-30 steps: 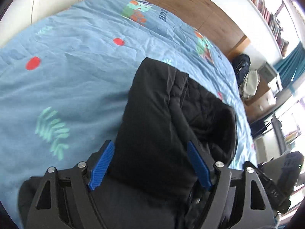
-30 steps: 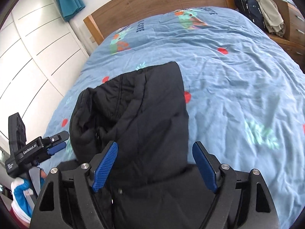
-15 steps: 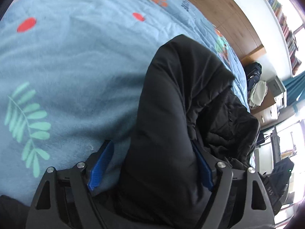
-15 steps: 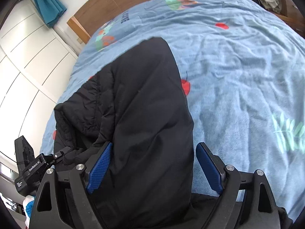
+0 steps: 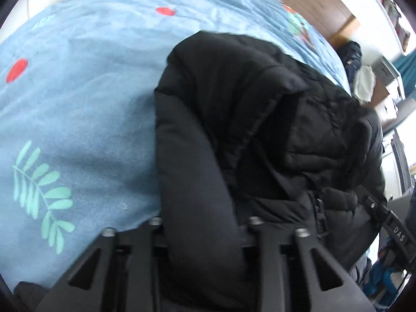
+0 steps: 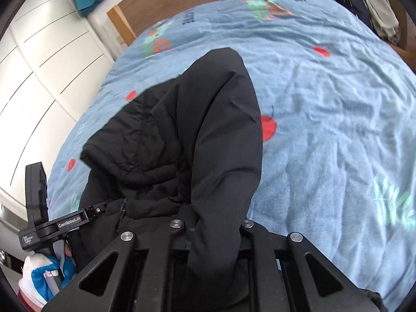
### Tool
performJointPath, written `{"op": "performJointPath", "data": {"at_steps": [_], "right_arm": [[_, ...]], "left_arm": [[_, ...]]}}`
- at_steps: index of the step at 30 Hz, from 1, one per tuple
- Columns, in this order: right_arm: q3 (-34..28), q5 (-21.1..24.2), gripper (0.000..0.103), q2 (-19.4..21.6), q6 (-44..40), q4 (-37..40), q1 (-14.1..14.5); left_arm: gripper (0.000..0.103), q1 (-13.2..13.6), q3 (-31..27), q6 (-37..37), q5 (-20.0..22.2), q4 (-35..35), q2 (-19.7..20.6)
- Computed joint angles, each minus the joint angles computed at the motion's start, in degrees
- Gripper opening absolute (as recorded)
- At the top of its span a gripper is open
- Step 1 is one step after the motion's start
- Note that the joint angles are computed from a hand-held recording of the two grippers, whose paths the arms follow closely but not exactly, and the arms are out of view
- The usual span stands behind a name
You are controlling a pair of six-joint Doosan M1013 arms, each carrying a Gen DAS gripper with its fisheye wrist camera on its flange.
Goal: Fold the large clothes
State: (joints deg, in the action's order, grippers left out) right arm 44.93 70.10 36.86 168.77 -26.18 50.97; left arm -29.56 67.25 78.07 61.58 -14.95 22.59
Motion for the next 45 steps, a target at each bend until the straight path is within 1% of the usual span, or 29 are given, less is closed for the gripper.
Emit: {"op": "performJointPath", "data": {"at_steps": [1,2,5,9,13,15,19,20,21,23,25,28,30,32,35,37,40,42,43,45], "right_arm": [[-0.9,0.9,0.012,0.2,-1.5,-0.2,0.2],[-2.2,2.2,0.012,0.4,-3.5,-0.5,0.7],[-3.6,3.4,0.012,0.2,-6.7,-1.4,1.8],[-1.7,2.0,0.012,-2.1,-6.1,-4.6,4.0],[2.0,-0.5,0.012,-5.0,-3.0,-8.2,6.9],[2.3,-0.7,0.012,-5.3,-2.8,-10.0,8.4],[5.2,-2.9,0.013,-6.8,1.2,-12.3,11.6],[6.0,-3.2,0.013,-7.1,2.1,-12.4,12.4],[6.8,-3.3,0.013,-7.4,3.1,-12.7,13.2],[8.4,-3.7,0.016,-7.8,5.2,-12.9,14.5],[10.3,-4.4,0.019,-8.2,7.7,-12.2,15.2],[12.9,-6.3,0.023,-9.1,12.7,-11.5,15.4],[11.9,-5.2,0.025,-8.7,12.1,-11.5,15.4],[10.8,-4.6,0.029,-8.3,10.6,-10.7,15.1],[10.2,-4.8,0.038,-8.3,9.1,-9.6,14.8],[9.1,-3.1,0.062,-8.1,8.4,-10.4,15.0],[9.3,-4.1,0.070,-8.9,9.5,-12.6,14.8],[7.9,-3.3,0.079,-8.5,8.8,-13.6,14.3],[7.2,-3.3,0.080,-8.3,8.1,-13.6,13.7],[6.4,-5.0,0.082,-8.2,7.2,-12.0,12.1]], "left_arm": [[0.016,0.1,-0.1,0.8,0.0,-0.8,-0.4],[0.016,0.2,0.2,2.1,-0.4,-1.9,-1.1],[0.015,0.5,2.0,6.6,-2.8,-5.3,-3.7],[0.015,1.9,7.6,14.0,-7.6,-13.4,-9.0],[0.015,2.9,12.9,19.6,-8.8,-18.8,-13.6],[0.015,3.1,15.9,22.4,-9.8,-20.6,-16.2],[0.016,3.3,21.9,26.0,-10.5,-22.9,-21.3],[0.016,3.2,22.8,26.5,-10.6,-23.0,-21.9],[0.016,2.4,23.7,26.4,-10.9,-22.5,-22.8],[0.018,2.3,27.0,27.3,-10.8,-21.8,-25.8],[0.019,1.9,29.5,25.7,-10.3,-20.3,-27.3],[0.019,1.7,31.9,24.2,-11.1,-19.8,-28.6],[0.019,1.2,32.7,23.0,-11.8,-18.6,-29.3],[0.019,1.0,33.5,22.3,-11.9,-18.2,-30.0],[0.019,0.5,33.7,22.2,-11.6,-16.6,-30.3],[0.019,0.5,34.2,22.0,-11.8,-16.2,-30.6],[0.019,0.0,34.2,21.0,-12.3,-15.7,-30.5],[0.019,0.0,34.7,20.9,-12.7,-15.8,-30.8],[0.019,0.0,34.9,20.9,-12.9,-16.1,-30.9],[0.019,0.2,35.4,21.1,-13.1,-16.8,-31.1]]}}
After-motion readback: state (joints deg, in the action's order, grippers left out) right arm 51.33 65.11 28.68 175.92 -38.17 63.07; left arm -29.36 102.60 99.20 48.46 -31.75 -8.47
